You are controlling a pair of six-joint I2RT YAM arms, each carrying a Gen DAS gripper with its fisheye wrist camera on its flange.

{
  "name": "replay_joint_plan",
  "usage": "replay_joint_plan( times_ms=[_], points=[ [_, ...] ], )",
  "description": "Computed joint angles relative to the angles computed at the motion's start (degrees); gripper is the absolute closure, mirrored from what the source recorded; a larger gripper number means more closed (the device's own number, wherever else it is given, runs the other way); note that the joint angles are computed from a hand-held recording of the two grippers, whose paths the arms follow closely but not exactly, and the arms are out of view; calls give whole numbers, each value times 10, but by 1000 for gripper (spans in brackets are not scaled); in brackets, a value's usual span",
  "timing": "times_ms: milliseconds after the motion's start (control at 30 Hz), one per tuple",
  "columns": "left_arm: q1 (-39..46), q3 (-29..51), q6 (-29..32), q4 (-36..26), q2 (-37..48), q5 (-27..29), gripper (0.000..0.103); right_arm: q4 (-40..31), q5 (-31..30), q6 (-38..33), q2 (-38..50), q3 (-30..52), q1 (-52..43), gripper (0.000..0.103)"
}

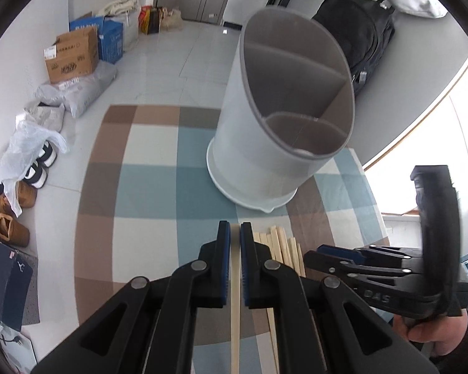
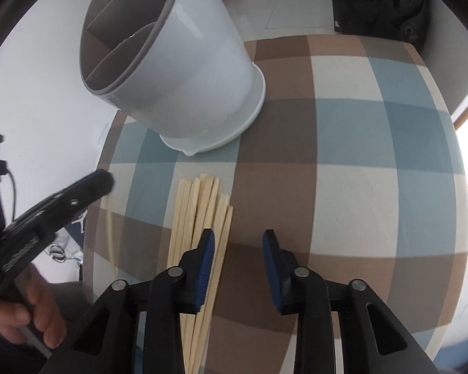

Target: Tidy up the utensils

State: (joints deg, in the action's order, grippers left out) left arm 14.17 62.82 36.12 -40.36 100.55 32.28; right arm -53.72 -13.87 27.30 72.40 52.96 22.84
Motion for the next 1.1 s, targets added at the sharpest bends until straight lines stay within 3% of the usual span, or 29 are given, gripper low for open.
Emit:
replay_joint_plan(
  times_ms=[333,467,700,867,967,1100],
  points=[
    [7,-11,-26,47,2,33,101,-17,55,-3,43,37,58,93],
    [11,-8,-18,41,2,34,101,-33,138,-3,39,43,137,94],
    [18,-13,-16,43,-6,35,101,-75,197,-27,56,68,166,94],
    [21,-13,-16,41,-8,36,101,-87,188,-21,39,54,143,96],
    [19,-11,-20,41,-5,31,101,-71,138,-46,42,46,83,96],
    [19,-10,-27,43,-4,31,101,-78,125,-43,69,63,64,94]
  ],
)
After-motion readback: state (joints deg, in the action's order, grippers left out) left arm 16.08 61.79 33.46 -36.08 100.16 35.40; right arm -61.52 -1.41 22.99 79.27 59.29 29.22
